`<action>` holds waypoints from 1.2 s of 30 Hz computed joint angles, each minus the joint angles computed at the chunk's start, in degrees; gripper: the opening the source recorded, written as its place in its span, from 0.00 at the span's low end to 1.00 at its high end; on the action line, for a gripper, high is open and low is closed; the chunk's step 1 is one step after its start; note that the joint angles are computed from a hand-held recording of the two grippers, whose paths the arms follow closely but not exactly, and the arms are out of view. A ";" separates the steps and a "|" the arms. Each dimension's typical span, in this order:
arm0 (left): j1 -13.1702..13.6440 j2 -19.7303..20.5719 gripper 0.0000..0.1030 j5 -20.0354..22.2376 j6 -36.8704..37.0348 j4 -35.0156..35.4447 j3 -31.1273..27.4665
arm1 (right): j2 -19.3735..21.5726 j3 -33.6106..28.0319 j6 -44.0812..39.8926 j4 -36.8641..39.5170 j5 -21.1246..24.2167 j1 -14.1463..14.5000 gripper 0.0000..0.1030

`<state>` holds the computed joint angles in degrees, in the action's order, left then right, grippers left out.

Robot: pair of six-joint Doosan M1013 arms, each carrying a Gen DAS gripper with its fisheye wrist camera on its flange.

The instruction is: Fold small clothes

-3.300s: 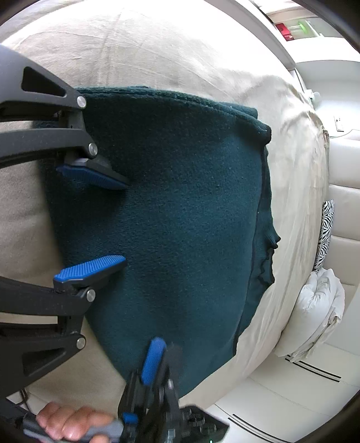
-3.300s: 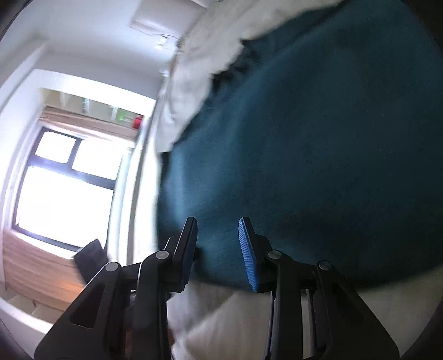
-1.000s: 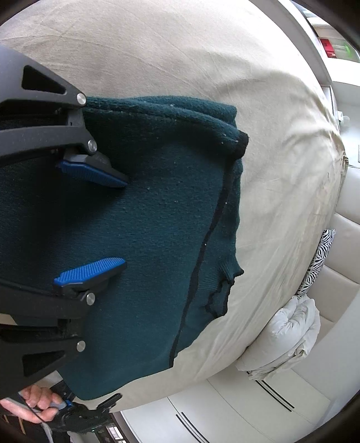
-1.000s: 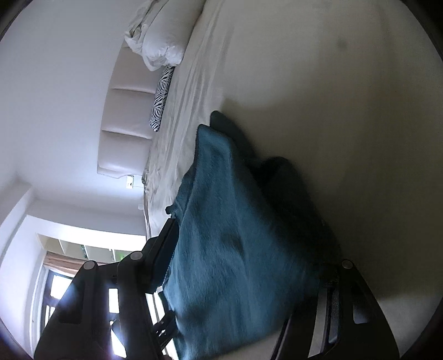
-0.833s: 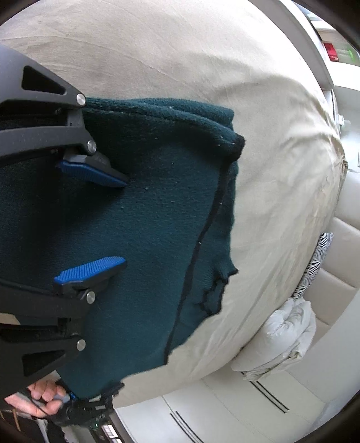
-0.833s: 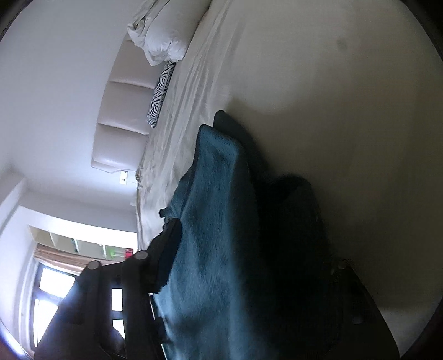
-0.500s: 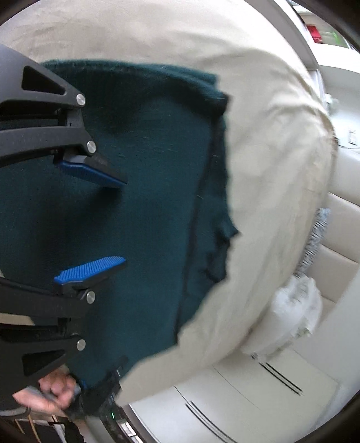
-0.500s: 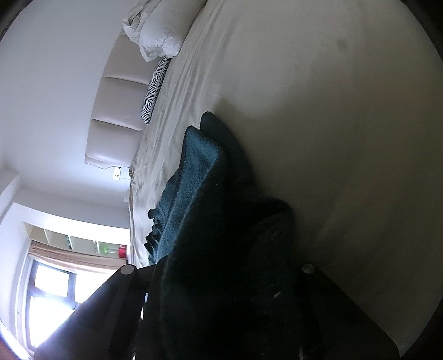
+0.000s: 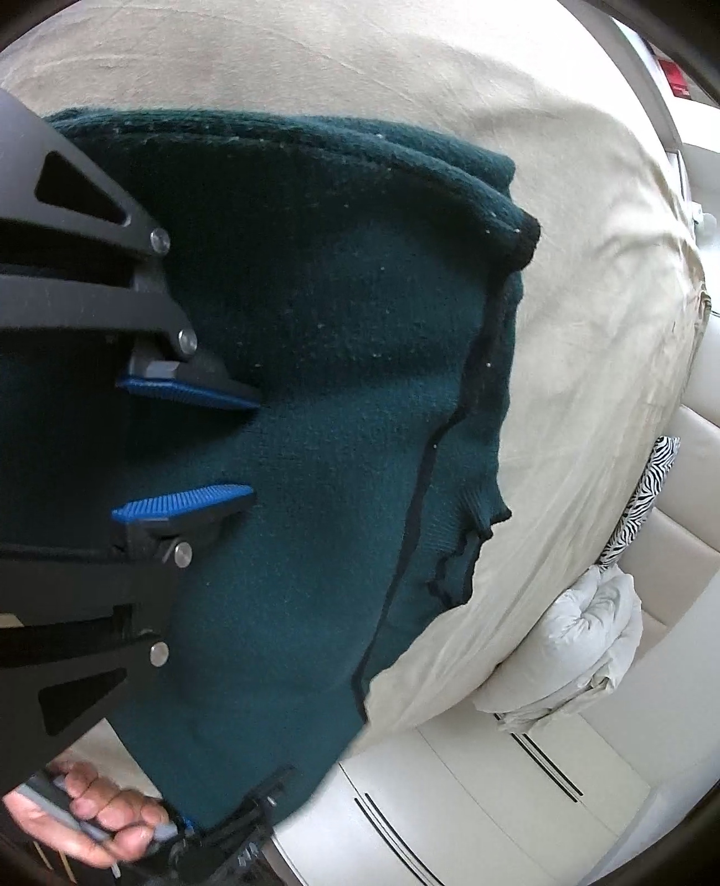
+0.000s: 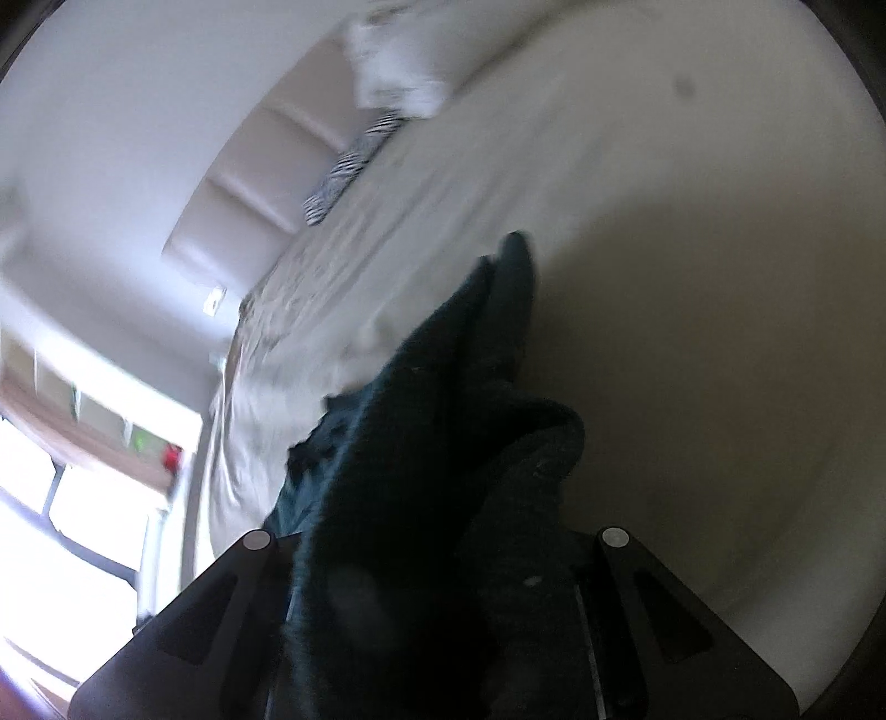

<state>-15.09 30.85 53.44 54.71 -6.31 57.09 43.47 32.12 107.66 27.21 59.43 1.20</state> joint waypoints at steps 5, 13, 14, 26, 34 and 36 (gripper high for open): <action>1.24 -1.00 0.26 -3.94 -0.55 -5.06 2.33 | 2.40 -8.00 -23.03 -3.15 7.69 6.87 0.11; 5.47 -6.73 0.64 -20.95 10.08 -38.12 14.44 | -0.13 -0.43 -40.48 -11.88 7.18 12.67 0.10; 5.66 -6.49 0.72 -20.42 11.51 -40.30 14.00 | -0.58 0.70 -40.92 -12.31 6.09 12.80 0.10; 6.77 1.52 0.16 -4.92 7.28 -39.59 0.51 | -9.48 17.93 -55.06 -19.74 -12.69 15.24 0.11; 7.52 1.77 0.13 -0.08 9.12 -34.05 -2.31 | -16.06 29.01 -71.62 -14.61 -20.30 14.66 0.13; 8.04 1.48 0.13 0.18 9.70 -34.17 -1.91 | -17.40 30.65 -75.03 -13.13 -21.45 14.88 0.11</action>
